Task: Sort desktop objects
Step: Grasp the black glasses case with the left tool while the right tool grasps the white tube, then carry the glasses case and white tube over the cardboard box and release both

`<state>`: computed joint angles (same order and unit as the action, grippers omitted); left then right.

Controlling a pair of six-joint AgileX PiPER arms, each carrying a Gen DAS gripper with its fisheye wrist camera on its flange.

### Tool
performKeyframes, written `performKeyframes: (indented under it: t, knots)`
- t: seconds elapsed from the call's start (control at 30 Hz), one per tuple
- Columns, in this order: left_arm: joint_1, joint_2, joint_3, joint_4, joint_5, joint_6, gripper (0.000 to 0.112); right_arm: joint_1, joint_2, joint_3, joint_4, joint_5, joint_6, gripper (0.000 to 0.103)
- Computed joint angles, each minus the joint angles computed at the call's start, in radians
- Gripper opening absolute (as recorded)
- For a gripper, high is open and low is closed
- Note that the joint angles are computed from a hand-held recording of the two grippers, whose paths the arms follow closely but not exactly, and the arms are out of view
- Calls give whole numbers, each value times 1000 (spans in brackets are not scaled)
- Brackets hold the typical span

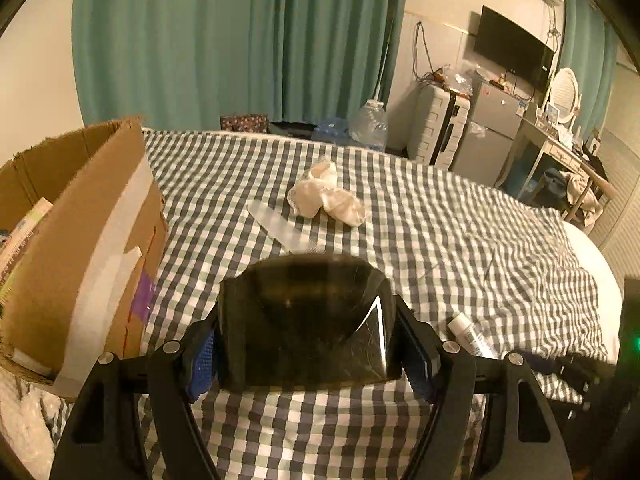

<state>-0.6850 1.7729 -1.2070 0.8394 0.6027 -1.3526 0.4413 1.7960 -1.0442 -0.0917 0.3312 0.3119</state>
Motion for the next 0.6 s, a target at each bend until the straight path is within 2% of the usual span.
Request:
performKeyframes:
  t: [0.1,0.2,0.23,0.3,0.4,0.5,0.57,0.6]
  knots:
    - [22,35,-1,-25,-26,32,77,6,73,-92,-79,34,36,46]
    - [36,69,-10,-37,-32,61,77,-4,165,-190,-7,83,-60,45]
    - [43,78,-10,-39,-37,69,77,-2,189,-210,-15,89,-57,38]
    - [61,87,-3,-52,-56,82,75,21,204,-212,-138,84,41,30]
    - [80,87,7,-75,-87,98,64,33,183,-181,-206,57,96,26]
    - [81,81,17,-87,-100,111,65,15,142,-142,-152,39,79,26]
    - [77,80,31,-85,-116,96,68,-2,114,-120,-79,35,38,26]
    - [82,81,37,-93,-132,96,73,-2,103,-111,-78,32,43,26]
